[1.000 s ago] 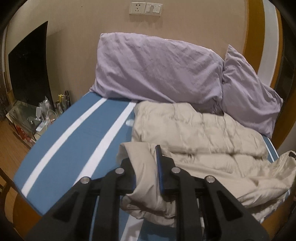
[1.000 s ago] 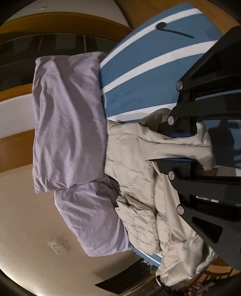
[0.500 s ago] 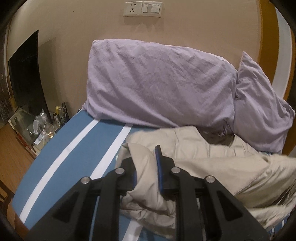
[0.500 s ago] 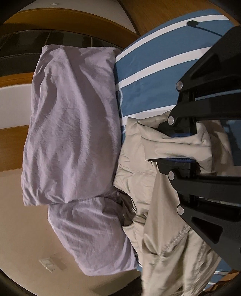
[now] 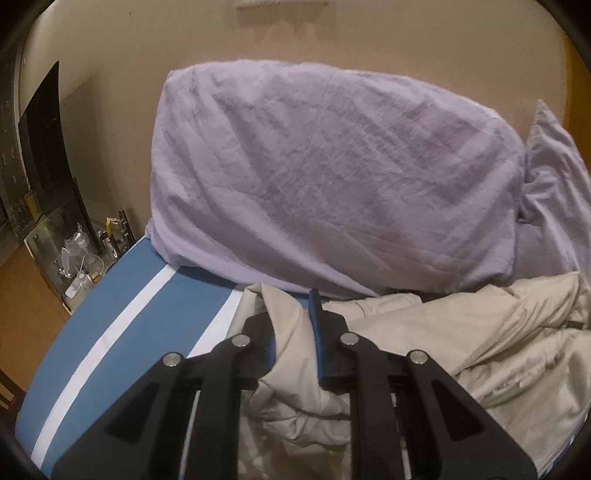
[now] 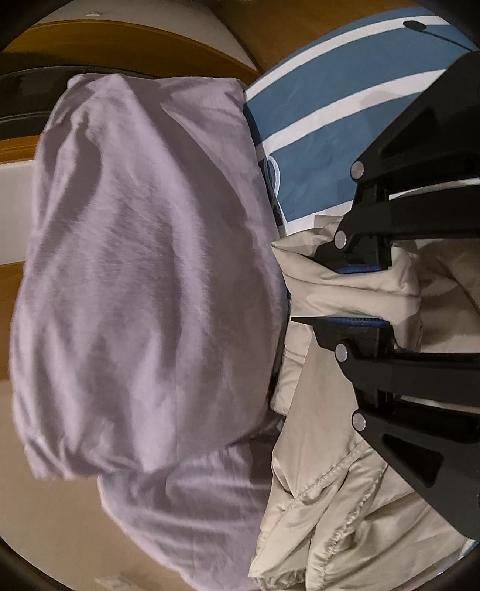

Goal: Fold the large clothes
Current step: 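Lift the hem with both grippers and fold it toward the collar, then open both grippers to release the folded hem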

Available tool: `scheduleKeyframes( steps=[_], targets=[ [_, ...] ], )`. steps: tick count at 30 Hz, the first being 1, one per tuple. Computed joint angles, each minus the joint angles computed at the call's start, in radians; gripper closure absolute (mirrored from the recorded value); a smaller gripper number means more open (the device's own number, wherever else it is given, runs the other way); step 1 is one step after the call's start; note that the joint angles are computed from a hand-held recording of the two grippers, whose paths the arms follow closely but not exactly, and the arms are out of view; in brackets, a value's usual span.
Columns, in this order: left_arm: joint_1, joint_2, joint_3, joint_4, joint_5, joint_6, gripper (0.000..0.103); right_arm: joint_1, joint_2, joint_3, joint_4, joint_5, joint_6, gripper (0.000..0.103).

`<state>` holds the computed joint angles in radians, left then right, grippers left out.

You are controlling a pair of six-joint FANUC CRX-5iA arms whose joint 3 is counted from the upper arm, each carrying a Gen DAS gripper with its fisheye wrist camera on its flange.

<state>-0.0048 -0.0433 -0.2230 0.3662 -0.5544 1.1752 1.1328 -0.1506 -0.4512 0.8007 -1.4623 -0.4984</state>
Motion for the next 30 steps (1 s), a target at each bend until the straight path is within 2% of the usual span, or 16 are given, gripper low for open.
scheduleKeyframes(
  steps=[7, 10, 13, 14, 15, 17, 18, 19, 21, 24, 30],
  targets=[
    [-0.04, 0.128, 0.108, -0.147, 0.006, 0.155, 0.087, -0.096, 0.027, -0.031, -0.039, 0.1, -0.025, 0.082],
    [-0.056, 0.162, 0.13, -0.208, 0.014, 0.214, 0.083, -0.112, 0.043, -0.032, -0.05, 0.115, -0.015, 0.078],
    [-0.058, 0.17, 0.126, -0.207, 0.022, 0.212, 0.077, -0.107, 0.032, -0.034, -0.052, 0.119, -0.015, 0.07],
    [-0.051, 0.166, 0.111, -0.162, 0.028, 0.171, 0.068, -0.099, 0.023, -0.034, -0.052, 0.115, -0.018, 0.059],
    [-0.046, 0.16, 0.099, -0.137, 0.034, 0.145, 0.061, -0.089, 0.013, -0.036, -0.045, 0.107, -0.027, 0.042],
    [-0.051, 0.134, 0.096, -0.216, 0.057, 0.215, 0.02, -0.06, 0.015, -0.026, -0.018, 0.052, -0.048, 0.019],
    [-0.046, 0.118, 0.078, -0.218, 0.085, 0.211, 0.016, -0.04, 0.021, -0.019, 0.005, 0.016, -0.049, 0.019],
    [-0.038, 0.097, 0.046, -0.167, 0.111, 0.155, 0.016, -0.032, 0.026, -0.011, 0.015, 0.003, -0.04, 0.019],
    [-0.031, 0.083, 0.031, -0.124, 0.102, 0.107, 0.016, -0.011, 0.031, 0.009, 0.028, -0.002, -0.021, 0.019],
    [-0.025, 0.046, -0.017, -0.025, 0.095, 0.012, 0.016, 0.004, 0.039, 0.027, 0.041, 0.048, -0.004, 0.019],
    [-0.058, -0.021, -0.09, 0.052, 0.072, -0.116, 0.016, 0.004, 0.117, 0.112, 0.038, 0.191, 0.11, 0.023]
  ],
)
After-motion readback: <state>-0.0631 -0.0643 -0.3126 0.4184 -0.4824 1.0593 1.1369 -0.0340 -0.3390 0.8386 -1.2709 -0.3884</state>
